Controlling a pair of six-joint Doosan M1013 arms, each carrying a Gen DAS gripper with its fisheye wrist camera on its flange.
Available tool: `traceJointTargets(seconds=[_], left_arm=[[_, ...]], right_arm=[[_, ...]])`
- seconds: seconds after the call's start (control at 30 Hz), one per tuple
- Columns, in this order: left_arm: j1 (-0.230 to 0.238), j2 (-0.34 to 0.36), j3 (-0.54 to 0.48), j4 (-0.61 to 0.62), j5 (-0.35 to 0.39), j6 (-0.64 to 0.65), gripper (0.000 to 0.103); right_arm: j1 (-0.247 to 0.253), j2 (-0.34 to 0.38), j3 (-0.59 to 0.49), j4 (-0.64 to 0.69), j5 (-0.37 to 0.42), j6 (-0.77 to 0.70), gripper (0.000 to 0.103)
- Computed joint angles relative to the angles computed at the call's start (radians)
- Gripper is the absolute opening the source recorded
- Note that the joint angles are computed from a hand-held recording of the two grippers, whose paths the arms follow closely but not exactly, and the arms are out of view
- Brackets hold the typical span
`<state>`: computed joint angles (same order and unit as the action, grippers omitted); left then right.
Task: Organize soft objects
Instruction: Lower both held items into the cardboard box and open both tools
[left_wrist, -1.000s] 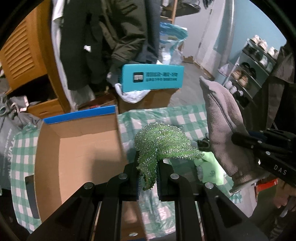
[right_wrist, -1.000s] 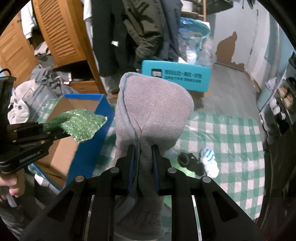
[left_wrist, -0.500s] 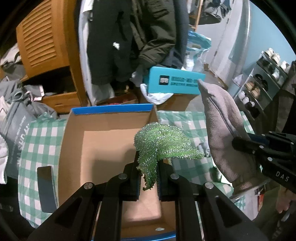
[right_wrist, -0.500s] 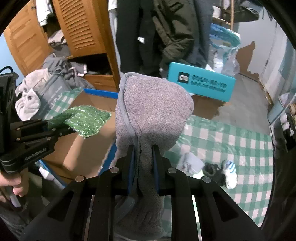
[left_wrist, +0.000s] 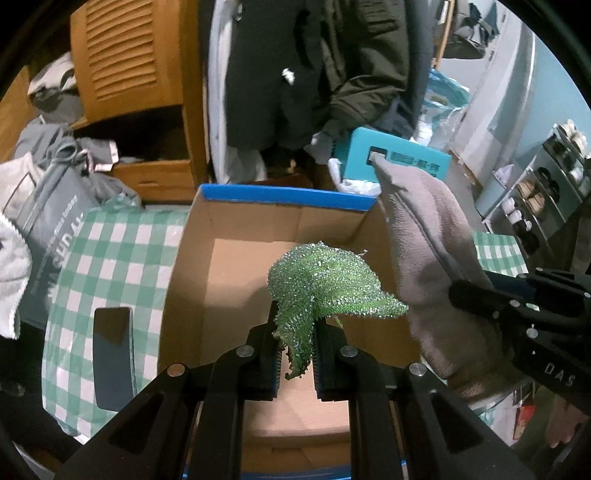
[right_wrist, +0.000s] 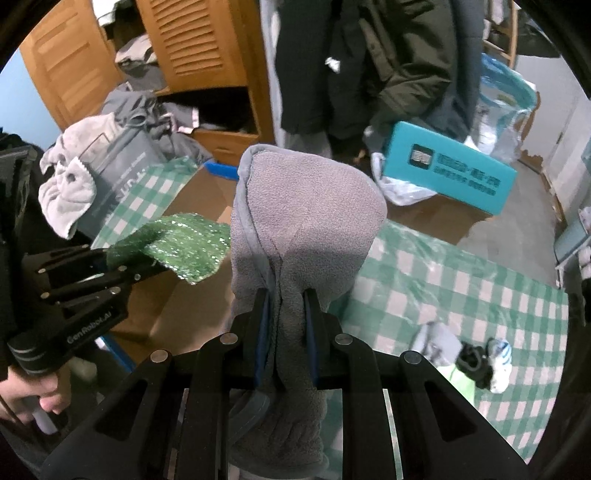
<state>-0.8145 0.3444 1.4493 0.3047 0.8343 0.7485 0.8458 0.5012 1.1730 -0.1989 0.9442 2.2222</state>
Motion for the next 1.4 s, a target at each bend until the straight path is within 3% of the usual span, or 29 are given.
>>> traceJointTargets(seconds=[0.47,0.53,0.6,0.8,1.03,1.4], left_arm=[[0.029,0.004,0.03,-0.066,0.017,0.007,0.014],[0.03,0.01,0.023,-0.074,0.036,0.016,0.019],[0.029,0.011,0.022,-0.062,0.046,0.007,0.032],[0.022,0.01,0.017,-0.016,0.076,-0.032,0.054],[0.02,0.009,0.009,-0.01,0.089,-0.037,0.054],[0.004,0.019,-0.016,-0.028,0.095,0.009,0.054]], right_arm=[[0.0,0.093,-0.102,0.095,0.068,-0.058,0.016],[-0.003,0.099,-0.106,0.119,0.07,-0.067,0.017],[-0.005,0.103,-0.108,0.135,0.073,-0.069,0.02],[-0.008,0.104,-0.109,0.141,0.072,-0.054,0.035],[-0.006,0.091,-0.098,0.101,0.05,-0.016,0.047],[-0.007,0.055,-0.051,0.059,0.045,0.027,0.057]])
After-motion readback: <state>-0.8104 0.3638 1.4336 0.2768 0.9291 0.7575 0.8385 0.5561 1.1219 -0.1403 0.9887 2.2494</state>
